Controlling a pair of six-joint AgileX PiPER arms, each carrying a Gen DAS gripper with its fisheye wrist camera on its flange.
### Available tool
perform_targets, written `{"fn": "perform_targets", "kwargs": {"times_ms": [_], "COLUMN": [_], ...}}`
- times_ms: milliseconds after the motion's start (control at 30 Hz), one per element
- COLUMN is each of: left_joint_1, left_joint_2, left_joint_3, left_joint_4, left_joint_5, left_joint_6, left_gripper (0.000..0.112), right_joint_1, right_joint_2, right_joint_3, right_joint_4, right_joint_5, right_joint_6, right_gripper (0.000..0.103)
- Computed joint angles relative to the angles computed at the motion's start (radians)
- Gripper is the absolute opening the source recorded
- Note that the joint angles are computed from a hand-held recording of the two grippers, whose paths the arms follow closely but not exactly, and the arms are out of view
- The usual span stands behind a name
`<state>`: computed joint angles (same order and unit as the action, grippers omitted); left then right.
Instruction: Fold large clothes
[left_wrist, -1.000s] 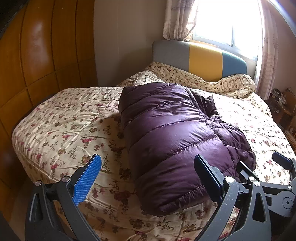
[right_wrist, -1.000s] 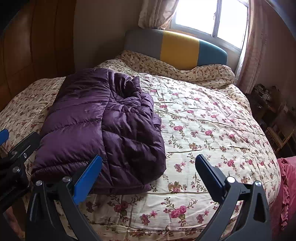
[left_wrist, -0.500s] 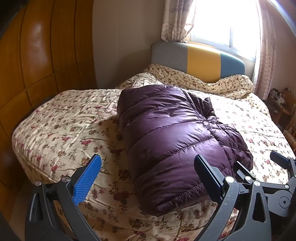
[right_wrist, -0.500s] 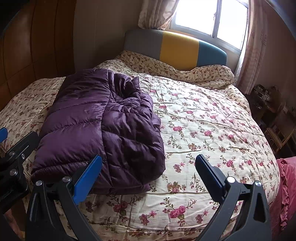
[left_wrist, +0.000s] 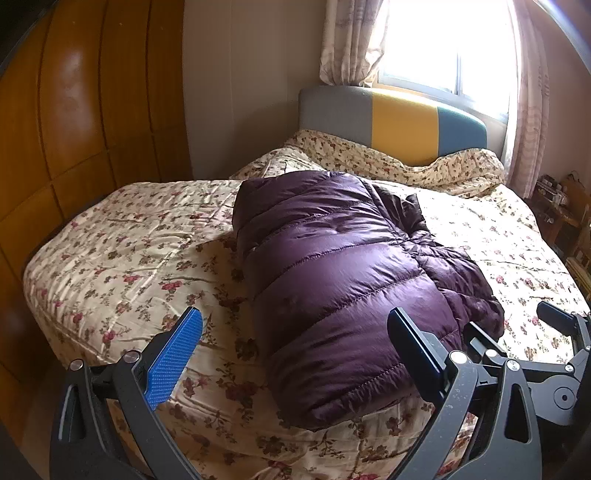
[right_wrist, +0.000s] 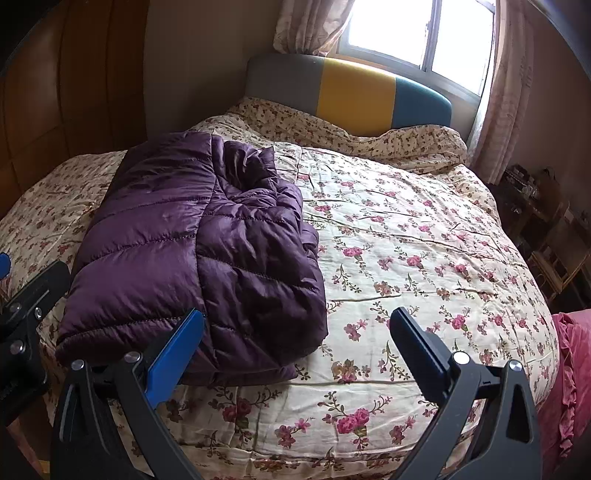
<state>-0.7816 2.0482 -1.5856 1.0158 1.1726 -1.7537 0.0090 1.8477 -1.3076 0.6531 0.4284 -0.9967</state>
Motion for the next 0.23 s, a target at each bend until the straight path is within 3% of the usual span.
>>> {"fn": "perform_targets", "kwargs": {"times_ms": [233], "left_joint_1": [0.013], "left_joint_2": [-0.003], "left_joint_3": [0.001], "left_joint_4": [-0.020], "left_joint_5": [-0.007], "left_joint_6": [0.006], "left_gripper": [0.099], "right_joint_1": [-0.004], "right_joint_2": [0.003], "right_joint_3": [-0.004], "right_joint_4": [0.015], "right_joint_5": [0.000], "right_joint_6": [-0.012], "right_gripper": [0.100]}}
